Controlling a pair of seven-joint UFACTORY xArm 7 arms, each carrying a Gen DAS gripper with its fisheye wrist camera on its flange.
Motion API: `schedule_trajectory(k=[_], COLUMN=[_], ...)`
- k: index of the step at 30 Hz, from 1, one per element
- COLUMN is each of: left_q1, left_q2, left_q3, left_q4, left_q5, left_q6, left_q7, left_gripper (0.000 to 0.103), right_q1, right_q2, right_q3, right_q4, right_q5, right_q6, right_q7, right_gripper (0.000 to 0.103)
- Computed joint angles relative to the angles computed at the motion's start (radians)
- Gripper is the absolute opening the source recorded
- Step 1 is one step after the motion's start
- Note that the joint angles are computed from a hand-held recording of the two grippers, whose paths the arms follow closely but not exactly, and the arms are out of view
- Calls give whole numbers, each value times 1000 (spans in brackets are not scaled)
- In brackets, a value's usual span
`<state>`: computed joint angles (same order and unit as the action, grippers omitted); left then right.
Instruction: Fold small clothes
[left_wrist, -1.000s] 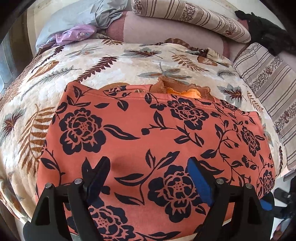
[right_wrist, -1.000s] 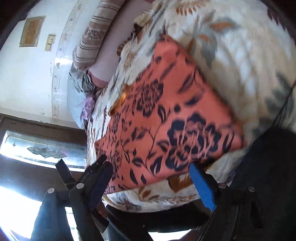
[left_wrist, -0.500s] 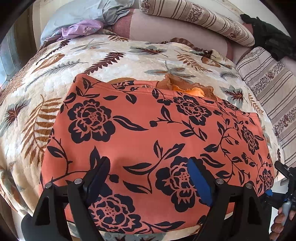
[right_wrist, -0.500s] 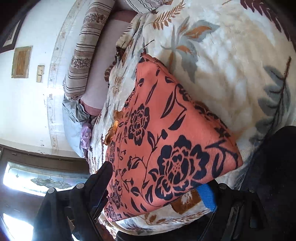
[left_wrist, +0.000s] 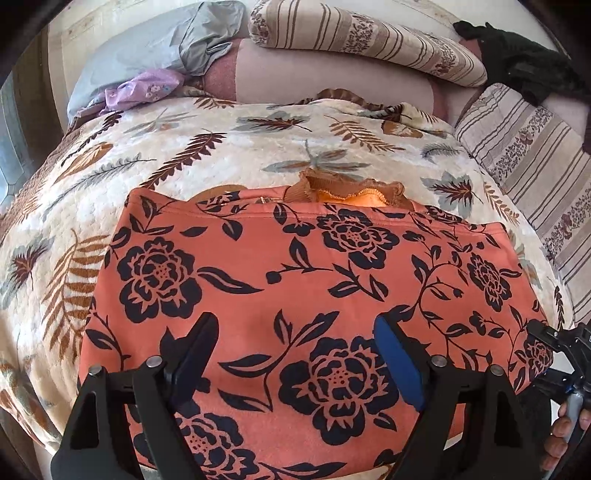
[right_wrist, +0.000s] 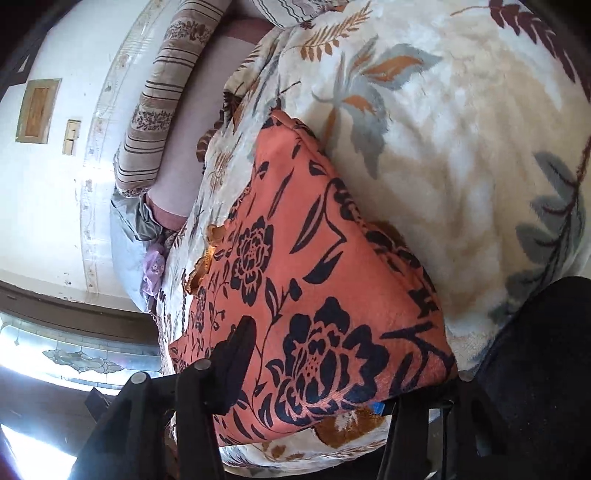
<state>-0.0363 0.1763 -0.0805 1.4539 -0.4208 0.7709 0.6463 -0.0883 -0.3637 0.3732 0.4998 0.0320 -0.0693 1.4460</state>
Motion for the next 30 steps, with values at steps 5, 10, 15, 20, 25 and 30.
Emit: schedule_trajectory(k=[5,10,15,20,25,30], left_q1=[-43,-6,114,254,344,352], left_q2=[19,42,102,262,377,465], left_q3=[-5,-19,-15,1,-49,-103], left_q4=[-72,-21,131,397,545,655], left_q5=[144,60,-240,-384,-411,-449], left_q6=[-115,-39,157,334,527,679], left_q7=[-22,28,53,-124,-191,-282], left_gripper=[92,92,91,91,91,91], right_q1=[-31,-84,-130,32,112,85], right_q2=[21,8,218,599,832,762], right_q3=[15,69,236,295,275,232], right_q4=[41,232,640,983,1073,981], right_q5=[-50,-272,-651,-926,-842,-759], right_q6=[93,374,619,765,716,573], right_q7=[-31,-18,2,-51,-150,-147], right_gripper=[34,20,15,16,15,14])
